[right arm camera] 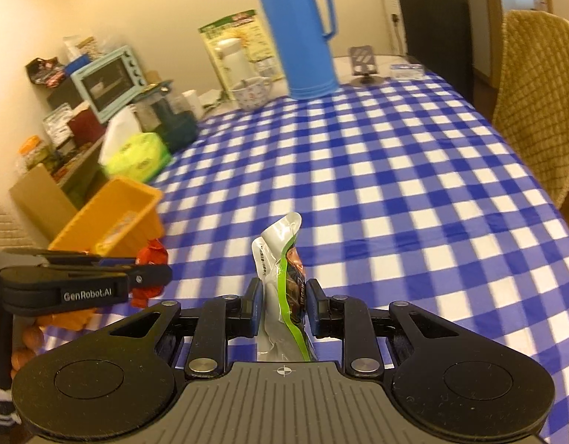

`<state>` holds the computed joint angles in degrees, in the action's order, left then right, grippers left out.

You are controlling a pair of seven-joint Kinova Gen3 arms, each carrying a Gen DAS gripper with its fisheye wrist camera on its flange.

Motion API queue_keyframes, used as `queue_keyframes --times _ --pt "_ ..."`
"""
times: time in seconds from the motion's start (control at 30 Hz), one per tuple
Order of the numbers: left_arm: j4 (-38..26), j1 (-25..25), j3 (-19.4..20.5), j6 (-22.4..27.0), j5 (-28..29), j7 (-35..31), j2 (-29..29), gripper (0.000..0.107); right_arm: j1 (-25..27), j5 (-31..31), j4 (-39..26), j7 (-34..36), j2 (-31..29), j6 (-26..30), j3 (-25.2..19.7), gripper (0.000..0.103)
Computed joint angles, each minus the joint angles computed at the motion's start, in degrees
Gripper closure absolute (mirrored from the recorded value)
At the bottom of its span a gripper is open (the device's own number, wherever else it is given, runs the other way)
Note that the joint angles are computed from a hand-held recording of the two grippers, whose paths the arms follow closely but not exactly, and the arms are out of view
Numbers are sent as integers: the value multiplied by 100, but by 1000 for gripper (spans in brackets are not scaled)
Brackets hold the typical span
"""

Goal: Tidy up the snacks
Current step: 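Carry the red candy in the left tool while the right tool carries the pouch over the tray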

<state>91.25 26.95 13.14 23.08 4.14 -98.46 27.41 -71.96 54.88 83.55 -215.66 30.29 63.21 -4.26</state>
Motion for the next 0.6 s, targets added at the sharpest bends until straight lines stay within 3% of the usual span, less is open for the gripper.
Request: queue_keyframes --times 0.3,0.6 --pt "899 -836 279 -292 574 -395 -823 84 24 18 -989 766 465 -555 146 78" --pt "1333 -1808 372 -291 1335 -1298 -1377 84 79 -609 -2510 1839 1257 -1091 469 78"
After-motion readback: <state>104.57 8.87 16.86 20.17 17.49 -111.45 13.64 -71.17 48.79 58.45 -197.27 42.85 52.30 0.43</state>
